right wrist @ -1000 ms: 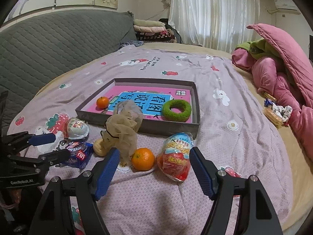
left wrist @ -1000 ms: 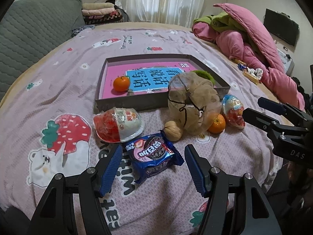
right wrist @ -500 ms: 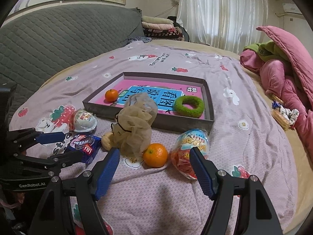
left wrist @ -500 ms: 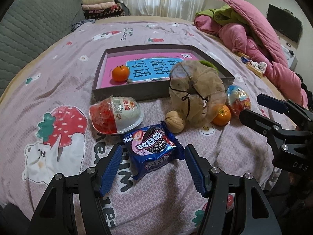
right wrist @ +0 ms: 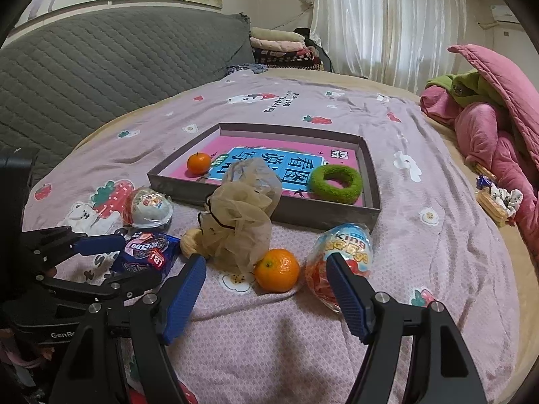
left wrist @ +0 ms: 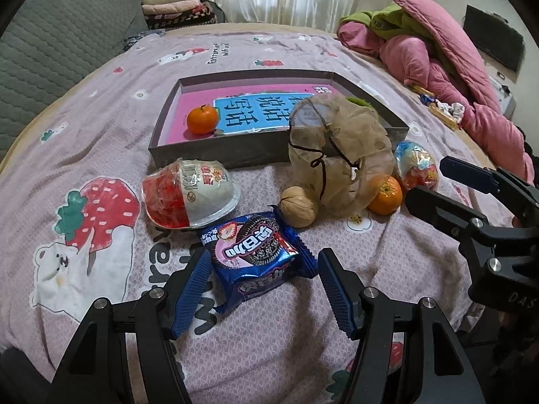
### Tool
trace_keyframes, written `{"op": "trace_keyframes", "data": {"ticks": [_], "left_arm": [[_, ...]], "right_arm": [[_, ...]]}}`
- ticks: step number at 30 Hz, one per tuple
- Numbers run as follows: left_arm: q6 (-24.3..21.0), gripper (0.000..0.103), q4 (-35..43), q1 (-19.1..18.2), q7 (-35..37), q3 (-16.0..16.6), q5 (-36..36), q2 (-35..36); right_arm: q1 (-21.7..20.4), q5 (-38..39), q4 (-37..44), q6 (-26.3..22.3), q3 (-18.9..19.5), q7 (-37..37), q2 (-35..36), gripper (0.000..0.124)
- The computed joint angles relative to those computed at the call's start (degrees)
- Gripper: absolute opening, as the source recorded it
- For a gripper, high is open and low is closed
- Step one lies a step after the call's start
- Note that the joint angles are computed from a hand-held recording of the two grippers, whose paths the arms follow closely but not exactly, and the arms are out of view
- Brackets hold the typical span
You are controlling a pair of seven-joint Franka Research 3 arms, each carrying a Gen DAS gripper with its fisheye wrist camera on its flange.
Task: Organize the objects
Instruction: 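Move the left gripper to the blue snack pack while the right gripper approaches the mesh bag, then close the left gripper on the snack pack while the right gripper grasps the mesh bag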
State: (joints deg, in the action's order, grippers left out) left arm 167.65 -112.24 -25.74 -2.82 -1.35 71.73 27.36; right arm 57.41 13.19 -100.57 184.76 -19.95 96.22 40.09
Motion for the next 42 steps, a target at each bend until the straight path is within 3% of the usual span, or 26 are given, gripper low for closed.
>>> {"op": "trace_keyframes", "data": {"ticks": [7, 12, 19, 30, 38, 42], "left_arm": [[-1.75, 0.068, 0.85, 0.14, 1.93, -0.27, -3.12, 0.95], [-4.14, 0.074, 1.74, -0.6, 2.78, -0.09, -4.37, 1.53], [-3.94, 0.075, 3.12, -0.23, 6.01, -0.37, -8.75, 3.36], [-1.58, 0.075, 4.22, -1.95, 6.06, 2.1, -10.95, 5.16], [0.52, 0.075, 4.32, -2.21, 6.36, 3.09, -11.82, 5.64], [1.34, 0.073, 4.39, -2.55, 6.5, 3.69, -12.27, 5.83]], "right_arm": [[-0.96, -0.71, 1.59, -0.78, 1.01, -0.45, 0.88, 0.073], [-1.25, -1.54, 3.07, -1.62, 1.16, -0.04, 1.81, 0.073], [-1.49, -4.21, 7.66, -4.9, 0.1, 2.29, 4.21, 0.073], [-9.28, -11.0, 19.95, -12.65, 7.27, 5.78, 9.79, 0.073], [-13.48, -13.11, 25.38, -14.87, 11.96, 6.72, 13.1, 0.073], [-13.19, -13.82, 25.61, -13.8, 11.34, 7.71, 13.64, 0.061]]}}
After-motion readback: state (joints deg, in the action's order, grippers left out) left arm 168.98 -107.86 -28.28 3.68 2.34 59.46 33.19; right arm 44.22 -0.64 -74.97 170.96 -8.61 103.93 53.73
